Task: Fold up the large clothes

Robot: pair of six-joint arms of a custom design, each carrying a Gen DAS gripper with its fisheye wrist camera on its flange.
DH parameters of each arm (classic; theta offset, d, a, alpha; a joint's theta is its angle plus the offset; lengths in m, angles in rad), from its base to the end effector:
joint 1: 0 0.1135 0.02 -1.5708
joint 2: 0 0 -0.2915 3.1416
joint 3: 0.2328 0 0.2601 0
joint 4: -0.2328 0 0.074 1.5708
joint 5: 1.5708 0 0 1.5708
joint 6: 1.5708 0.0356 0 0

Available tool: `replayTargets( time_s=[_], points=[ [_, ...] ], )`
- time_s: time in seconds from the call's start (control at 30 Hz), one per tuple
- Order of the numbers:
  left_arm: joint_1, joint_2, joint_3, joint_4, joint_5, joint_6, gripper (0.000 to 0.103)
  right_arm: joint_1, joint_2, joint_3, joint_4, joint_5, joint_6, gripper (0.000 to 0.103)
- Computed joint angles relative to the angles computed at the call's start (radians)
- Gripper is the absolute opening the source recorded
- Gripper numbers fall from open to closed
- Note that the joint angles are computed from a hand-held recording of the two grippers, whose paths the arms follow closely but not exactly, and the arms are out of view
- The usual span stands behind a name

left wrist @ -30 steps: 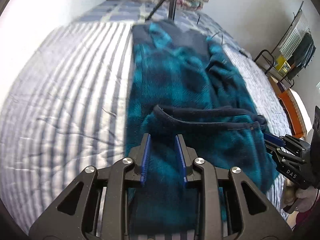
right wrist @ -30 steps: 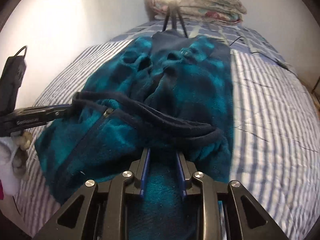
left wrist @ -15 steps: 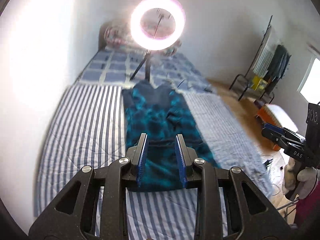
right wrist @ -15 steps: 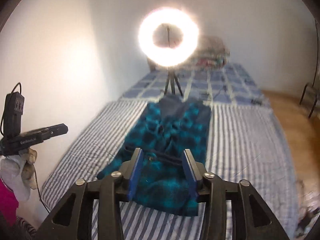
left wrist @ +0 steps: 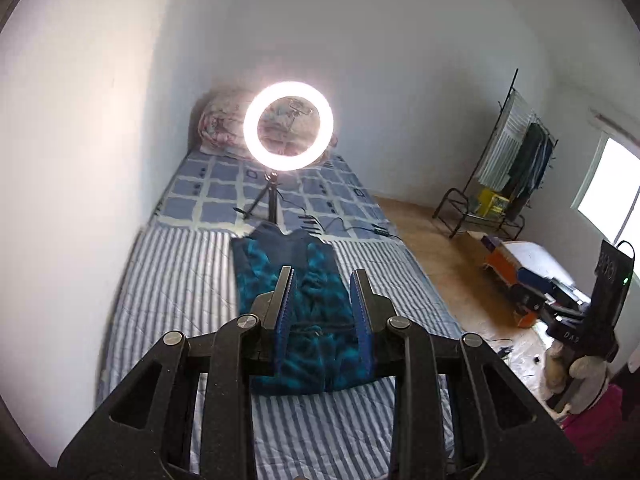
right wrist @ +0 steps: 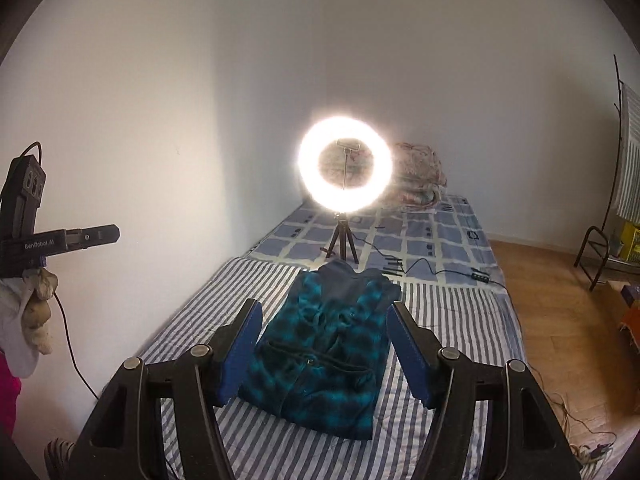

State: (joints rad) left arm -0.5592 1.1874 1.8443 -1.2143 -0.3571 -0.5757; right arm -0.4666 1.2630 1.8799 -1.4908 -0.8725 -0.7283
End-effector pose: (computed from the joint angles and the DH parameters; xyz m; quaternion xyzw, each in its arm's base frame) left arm 0.1472 -0.0774 0.5291 -0.0933 0.8597 -0.1257 0.4862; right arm 0.1602 -0.0501 0.5124 -0.2542 0.8258 0.1543 0.4793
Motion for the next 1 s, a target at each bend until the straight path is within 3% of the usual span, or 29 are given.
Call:
replayTargets(
  time_s=[0.17,0.33,0.47,0.6,0.77,0.9,1.0],
  points=[
    [-0.003,0.146,0.258,-0.118,-0.035,0.027,0.028,0.067,0.082,0.117,0.028,0.025,0.048,0.067],
    [0.134,0.319,0.507,-0.188,0.071,0.121,0.028,0.17,0.155,0.159,0.122,0.104,0.133,0.067],
    [0.271,0.371,0.428,-0.079,0.195,0.205,0.029,0.255,0.214,0.108,0.241,0.185,0.2,0.067],
    [0.412,0.427,0.21,0.13,0.32,0.288,0.029,0.344,0.314,0.05,0.362,0.295,0.241,0.061],
    [0.523,0.573,0.03,0.358,0.448,0.34,0.029,0.414,0.474,0.007,0.506,0.385,0.29,0.058],
    [0.596,0.771,0.026,0.487,0.535,0.349,0.029,0.469,0.676,0.096,0.532,0.357,0.307,0.058],
    [0.63,0.941,0.118,0.513,0.579,0.365,0.029,0.525,0.8,0.134,0.618,0.431,0.343,0.058]
  ],
)
